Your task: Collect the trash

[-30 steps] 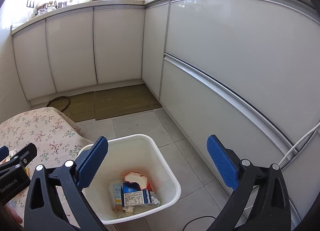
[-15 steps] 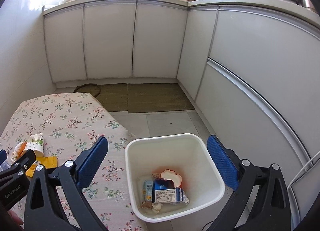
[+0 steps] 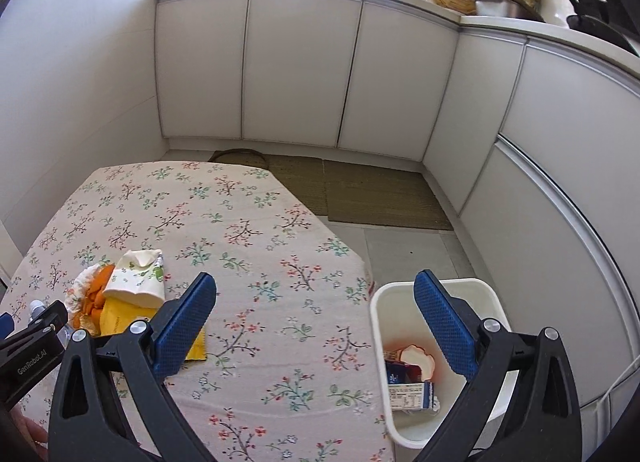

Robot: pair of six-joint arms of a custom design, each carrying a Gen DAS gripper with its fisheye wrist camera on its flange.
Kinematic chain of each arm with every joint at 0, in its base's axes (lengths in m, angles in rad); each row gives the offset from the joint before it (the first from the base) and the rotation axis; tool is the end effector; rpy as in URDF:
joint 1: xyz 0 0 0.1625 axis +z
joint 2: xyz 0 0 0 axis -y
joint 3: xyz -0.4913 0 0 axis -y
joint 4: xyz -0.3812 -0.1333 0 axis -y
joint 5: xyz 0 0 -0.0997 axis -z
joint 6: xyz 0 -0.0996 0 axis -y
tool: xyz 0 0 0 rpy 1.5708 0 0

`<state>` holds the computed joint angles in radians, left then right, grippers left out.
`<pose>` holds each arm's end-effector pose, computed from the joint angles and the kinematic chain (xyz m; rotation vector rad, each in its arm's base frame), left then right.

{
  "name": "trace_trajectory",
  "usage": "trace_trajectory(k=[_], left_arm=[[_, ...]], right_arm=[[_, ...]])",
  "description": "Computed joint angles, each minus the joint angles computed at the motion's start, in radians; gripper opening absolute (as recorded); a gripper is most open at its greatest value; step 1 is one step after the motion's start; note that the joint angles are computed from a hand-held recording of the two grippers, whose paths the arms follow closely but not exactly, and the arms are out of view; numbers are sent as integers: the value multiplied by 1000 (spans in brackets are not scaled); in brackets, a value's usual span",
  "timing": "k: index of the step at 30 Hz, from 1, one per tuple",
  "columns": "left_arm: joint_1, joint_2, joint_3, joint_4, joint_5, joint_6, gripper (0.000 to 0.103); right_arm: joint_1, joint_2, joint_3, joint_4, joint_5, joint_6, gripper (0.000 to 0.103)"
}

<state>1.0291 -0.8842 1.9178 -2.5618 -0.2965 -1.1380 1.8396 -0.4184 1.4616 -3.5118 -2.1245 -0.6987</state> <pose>-0.1160 -0.6361 0.1816 -0.5640 1.9438 -1.0864 0.2823 -0.7201 0.0579 0.7797 -2.1513 0.9295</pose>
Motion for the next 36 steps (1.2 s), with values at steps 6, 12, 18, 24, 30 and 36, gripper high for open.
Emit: trace_trajectory(k=[6, 12, 18, 24, 30, 36], left_arm=[[75, -72, 59, 8, -86, -144, 94], [175, -66, 137, -453, -359, 20, 93], [181, -27, 131, -612, -421, 124, 87], [176, -27, 126, -589, -409, 136, 53], [174, -41, 130, -604, -459, 194, 25], [118, -88, 132, -582, -384, 286, 19]], right_arm=[[18, 44, -36, 60, -10, 4, 96], [21, 66, -68, 143, -26, 35, 96], [11, 68, -94, 239, -30, 101, 96], [-13, 61, -138, 410, 12, 246, 96], [-54, 69, -245, 706, 151, 440, 96], [-92, 130, -422, 1035, 317, 581, 96]])
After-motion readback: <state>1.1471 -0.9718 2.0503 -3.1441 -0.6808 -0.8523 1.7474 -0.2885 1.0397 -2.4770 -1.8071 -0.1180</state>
